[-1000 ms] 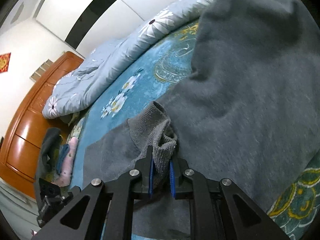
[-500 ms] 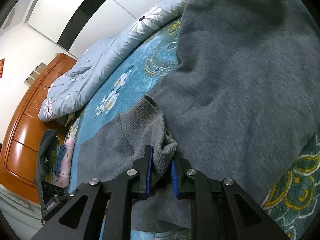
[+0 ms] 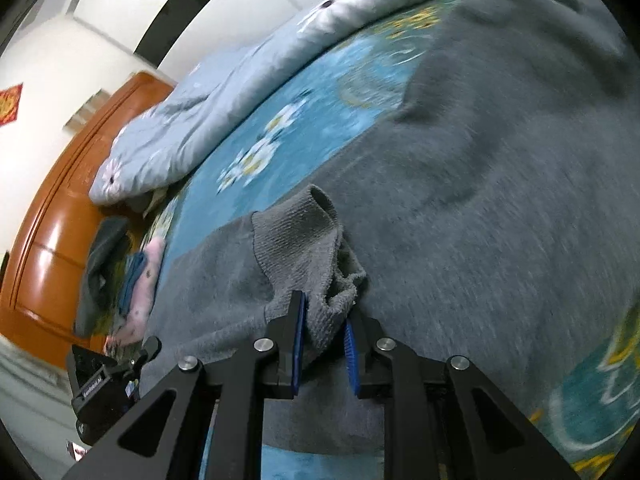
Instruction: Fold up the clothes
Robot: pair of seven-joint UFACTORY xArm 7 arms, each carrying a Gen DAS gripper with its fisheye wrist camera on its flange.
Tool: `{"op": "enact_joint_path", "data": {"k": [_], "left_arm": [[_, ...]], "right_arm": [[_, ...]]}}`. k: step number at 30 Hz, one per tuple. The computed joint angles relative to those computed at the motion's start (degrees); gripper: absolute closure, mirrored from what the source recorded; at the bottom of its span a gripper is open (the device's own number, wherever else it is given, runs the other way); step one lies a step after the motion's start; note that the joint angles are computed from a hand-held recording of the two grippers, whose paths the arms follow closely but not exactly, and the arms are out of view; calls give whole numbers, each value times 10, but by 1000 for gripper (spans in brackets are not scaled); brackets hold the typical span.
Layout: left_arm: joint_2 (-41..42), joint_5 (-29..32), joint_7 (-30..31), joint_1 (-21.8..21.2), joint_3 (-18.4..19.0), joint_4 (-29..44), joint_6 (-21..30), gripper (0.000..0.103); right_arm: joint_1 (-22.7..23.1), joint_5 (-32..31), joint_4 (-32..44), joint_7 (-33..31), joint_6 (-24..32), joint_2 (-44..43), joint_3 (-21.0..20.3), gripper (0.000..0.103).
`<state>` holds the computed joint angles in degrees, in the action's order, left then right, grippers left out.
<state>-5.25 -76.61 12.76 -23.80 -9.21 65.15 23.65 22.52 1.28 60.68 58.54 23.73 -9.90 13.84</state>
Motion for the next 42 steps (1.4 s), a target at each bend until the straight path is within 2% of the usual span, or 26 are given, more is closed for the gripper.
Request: {"op": "enact_joint_path", "data": {"k": [2,6,11,13,16,19,20,22,24,27,30,33,34,36,37,39,40,42], "left_arm": [[-32,-4,3,8,11,-30,4,94],[-105,35,-24,20,34,-92,-19,94],[-149,105,-83,23,58,-134,-38,94],[-144,128,-106,17,65,-138,-31,94],[-129,163,-138,13,66,-136,-32,93],[-124,156,-129,6,86,-136,-5,90],[-130,161,-128,6,94,-142,7,86],[-143,243,-186,42,73,-149,21,77],[-157,347,-260,78,53,-155,30,72],[-178,471,-354,122,24,-152,31,70],[-141,473,-338,74,35,-105,12,63],[-57,468,-297,21,29,-11,39,61],[-26,457,-276,7,24,25,55,61],[41,390,-198,-15,10,99,90,61],[70,369,-174,-11,-8,130,103,61],[134,398,-198,-32,-10,200,135,61],[156,432,-224,-24,-30,225,145,60],[171,463,-247,-26,-40,236,145,56]], "right_arm": [[12,15,19,-14,-6,20,3,84],[49,78,82,-91,-22,88,8,84],[73,97,161,-143,-7,161,17,84],[79,81,169,-128,0,169,12,84],[72,116,133,-142,-18,142,12,78],[64,82,75,-106,-30,79,0,70],[58,67,53,-89,-35,53,-2,68],[16,-16,-8,0,-30,-27,8,64],[-52,-105,-54,101,16,-112,42,52],[-109,-146,-107,174,71,-209,65,51],[-134,-144,-147,203,90,-256,69,43],[-145,-120,-196,239,52,-278,61,42],[-146,-112,-203,245,39,-275,59,42],[-148,-96,-222,258,10,-274,55,42],[-152,-94,-225,263,-1,-271,57,42],[-161,-90,-230,273,-21,-265,60,42],[-163,-85,-235,278,-36,-260,59,42],[-170,-85,-237,277,-66,-248,57,42]]}}
